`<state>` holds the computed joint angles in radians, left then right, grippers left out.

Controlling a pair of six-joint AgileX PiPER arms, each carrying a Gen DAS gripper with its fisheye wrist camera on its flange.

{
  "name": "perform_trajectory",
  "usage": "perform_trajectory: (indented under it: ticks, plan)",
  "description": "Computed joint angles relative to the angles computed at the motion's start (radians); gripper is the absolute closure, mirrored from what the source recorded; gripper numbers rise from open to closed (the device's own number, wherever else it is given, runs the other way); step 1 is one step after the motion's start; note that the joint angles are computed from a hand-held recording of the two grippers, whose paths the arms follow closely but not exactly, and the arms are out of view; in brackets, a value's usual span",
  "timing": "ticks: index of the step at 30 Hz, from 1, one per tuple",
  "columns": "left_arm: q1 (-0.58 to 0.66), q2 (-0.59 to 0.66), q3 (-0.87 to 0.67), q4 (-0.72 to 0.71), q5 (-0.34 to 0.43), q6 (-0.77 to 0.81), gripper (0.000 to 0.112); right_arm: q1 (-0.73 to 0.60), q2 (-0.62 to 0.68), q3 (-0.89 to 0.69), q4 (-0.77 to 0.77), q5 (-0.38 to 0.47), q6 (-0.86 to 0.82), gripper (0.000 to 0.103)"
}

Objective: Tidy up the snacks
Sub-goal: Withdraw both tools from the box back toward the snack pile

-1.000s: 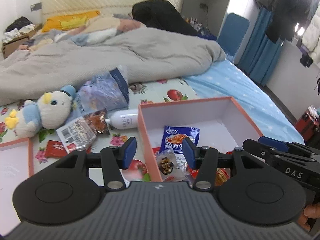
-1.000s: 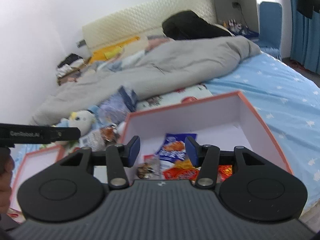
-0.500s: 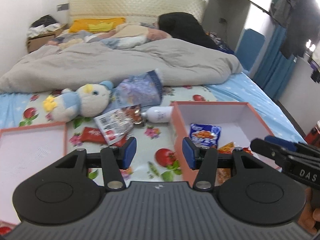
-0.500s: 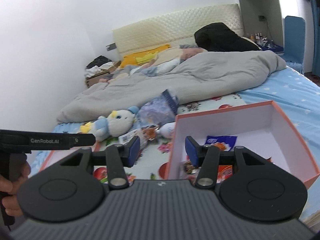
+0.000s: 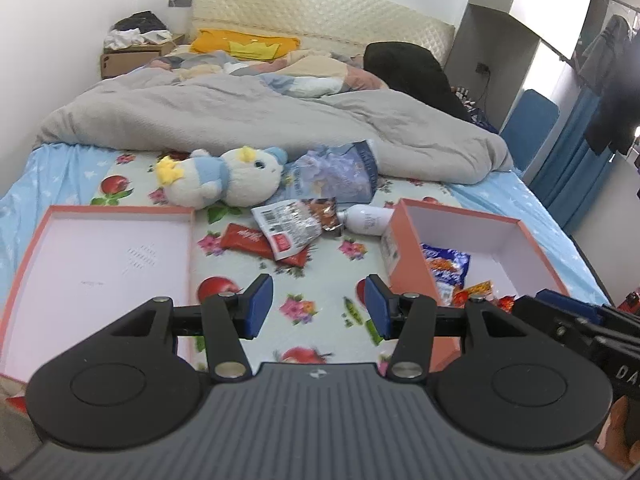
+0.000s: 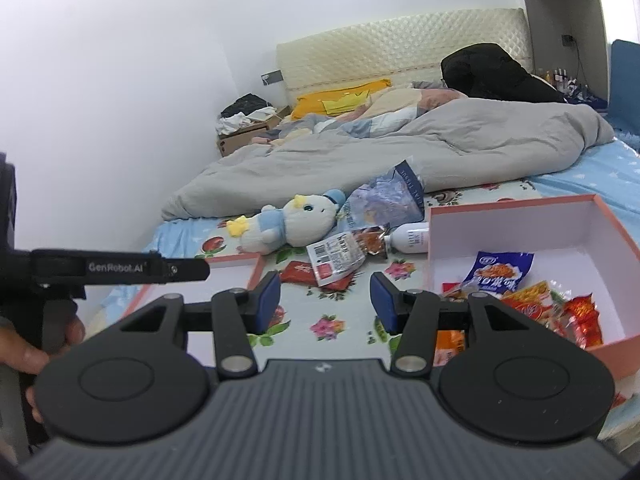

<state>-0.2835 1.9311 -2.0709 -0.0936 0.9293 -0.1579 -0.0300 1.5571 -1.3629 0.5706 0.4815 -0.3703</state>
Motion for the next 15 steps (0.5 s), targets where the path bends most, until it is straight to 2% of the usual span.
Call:
perform_trajectory:
  ticks: [3,8,15]
  plan:
    - [0.027,-0.046,0.096,-0.024,-0.023,0.034,0.056,0.036,-0.018,0.039,-0.064,-0.036,0.079,0.051]
    - [0.059,-0.083,0.208,-0.052,-0.054,0.086,0.056,0.073,-0.007,0.075,-0.076,-0.077,0.116,0.051]
    - [0.089,-0.011,0.162,-0.086,-0.059,0.127,0.056,0.096,0.055,0.061,-0.136,-0.12,0.186,0.051]
